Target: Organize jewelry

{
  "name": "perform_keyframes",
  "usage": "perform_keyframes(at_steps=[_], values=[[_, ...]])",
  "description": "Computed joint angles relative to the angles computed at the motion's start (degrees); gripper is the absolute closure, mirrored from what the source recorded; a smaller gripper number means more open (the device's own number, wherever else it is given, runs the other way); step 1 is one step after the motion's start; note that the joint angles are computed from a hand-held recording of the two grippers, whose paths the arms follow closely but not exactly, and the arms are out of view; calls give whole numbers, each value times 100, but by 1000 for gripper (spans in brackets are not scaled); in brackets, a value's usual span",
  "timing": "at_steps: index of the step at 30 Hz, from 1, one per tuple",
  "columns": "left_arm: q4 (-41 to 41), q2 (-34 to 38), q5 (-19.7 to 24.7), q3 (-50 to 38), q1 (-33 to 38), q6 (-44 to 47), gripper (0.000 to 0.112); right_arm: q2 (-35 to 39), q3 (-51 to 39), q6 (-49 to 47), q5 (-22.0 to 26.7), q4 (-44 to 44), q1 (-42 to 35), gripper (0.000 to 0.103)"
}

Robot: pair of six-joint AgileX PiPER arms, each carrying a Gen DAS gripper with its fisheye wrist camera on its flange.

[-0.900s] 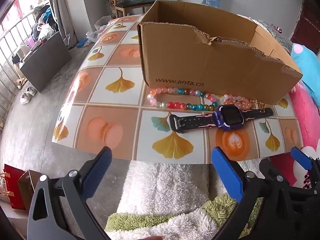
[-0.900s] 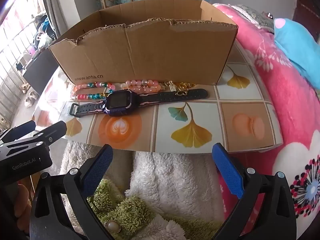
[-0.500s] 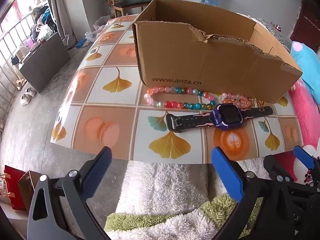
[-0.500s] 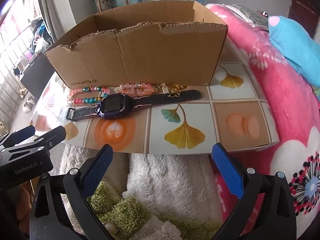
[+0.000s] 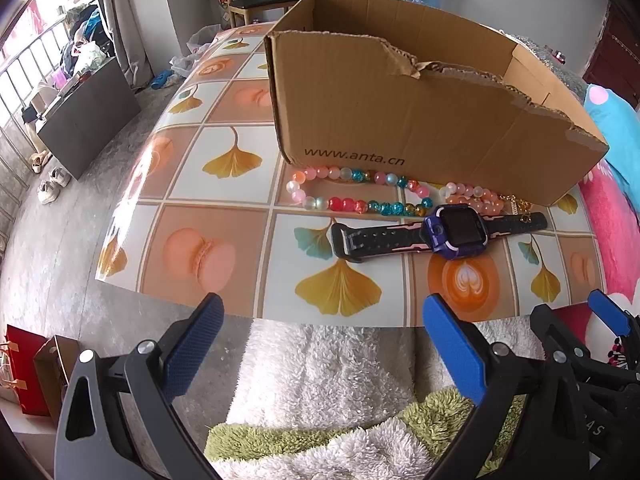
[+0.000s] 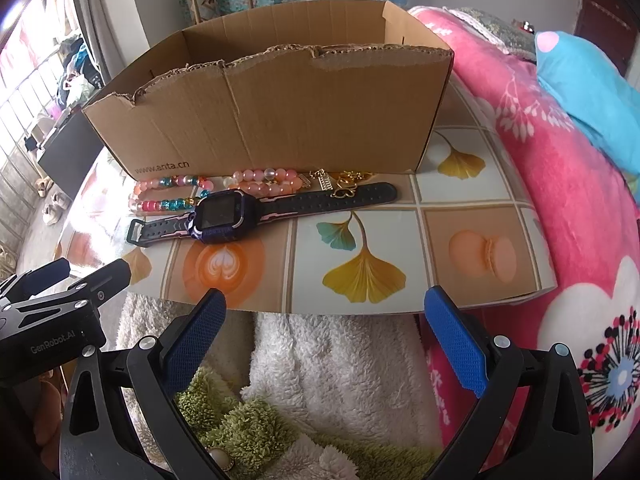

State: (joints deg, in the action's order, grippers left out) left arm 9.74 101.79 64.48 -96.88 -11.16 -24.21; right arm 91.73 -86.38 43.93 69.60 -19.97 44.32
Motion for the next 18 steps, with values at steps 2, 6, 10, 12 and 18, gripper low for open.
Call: perform_keyframes(at_steps=[2,6,10,12,18], values=[[-11,0,8,-4,14,15,14,15,-15,6,7,-9,-5,8],[-10,-5,24,2,19,9,14,11,13,17,-15,-18,-8,8],[5,-7,43,-15,18,-4,14,7,12,-9,-22,4,-22,8],[19,0,55,-34,17,-5,14,12,0,-22,-16,12,-20,8],[33,-17,60,-25,16,-3,14,43,-40,-11,10,10,25,8]])
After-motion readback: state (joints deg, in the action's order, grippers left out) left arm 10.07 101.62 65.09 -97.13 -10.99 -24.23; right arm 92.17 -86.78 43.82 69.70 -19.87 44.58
